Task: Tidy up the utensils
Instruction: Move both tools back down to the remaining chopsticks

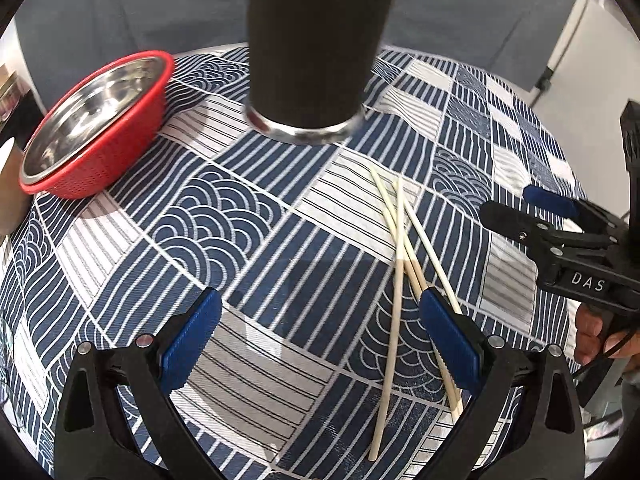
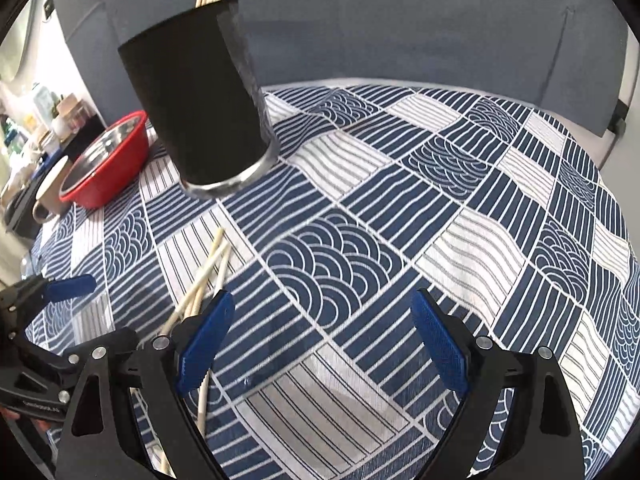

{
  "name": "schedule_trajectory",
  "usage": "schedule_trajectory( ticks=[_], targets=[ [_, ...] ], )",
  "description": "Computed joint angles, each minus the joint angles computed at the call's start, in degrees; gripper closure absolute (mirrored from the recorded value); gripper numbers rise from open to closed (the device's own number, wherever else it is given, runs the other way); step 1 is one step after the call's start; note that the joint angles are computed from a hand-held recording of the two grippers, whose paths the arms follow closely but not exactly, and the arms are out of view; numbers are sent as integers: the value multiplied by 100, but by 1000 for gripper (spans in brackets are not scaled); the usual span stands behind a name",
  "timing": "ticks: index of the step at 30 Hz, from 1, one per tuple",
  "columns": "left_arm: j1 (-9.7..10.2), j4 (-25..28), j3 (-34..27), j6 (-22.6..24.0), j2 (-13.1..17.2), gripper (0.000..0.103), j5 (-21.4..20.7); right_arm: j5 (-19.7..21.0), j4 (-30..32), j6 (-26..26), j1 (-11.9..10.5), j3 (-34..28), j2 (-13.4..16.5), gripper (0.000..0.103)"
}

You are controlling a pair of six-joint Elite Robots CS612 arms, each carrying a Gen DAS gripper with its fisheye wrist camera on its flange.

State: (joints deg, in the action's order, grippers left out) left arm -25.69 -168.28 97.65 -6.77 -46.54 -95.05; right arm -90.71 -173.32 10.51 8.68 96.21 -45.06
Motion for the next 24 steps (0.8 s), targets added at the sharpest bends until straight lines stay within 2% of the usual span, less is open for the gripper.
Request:
schedule_trajectory(
  ticks=[3,6,8,13,20,24],
  targets=[
    [-49,116,-10,135,16,6,103,17,49,-95,14,5,5,18],
    [-93,528,-81,336,28,6,326,32,155,-200,34,-5,16,18],
    [-125,457,-35,530,28,6,511,50,172,-214,46,9,20,18],
    [-93,461,-43,600,38,5,486,152,268,-282,85,-24,55,18],
    [-88,1061,-234,614,26,5,466,119,533,-407,159,-138,100,17],
    [-92,956,-205,626,33,5,463,111,712,-355,159,-189,92,16]
  ],
)
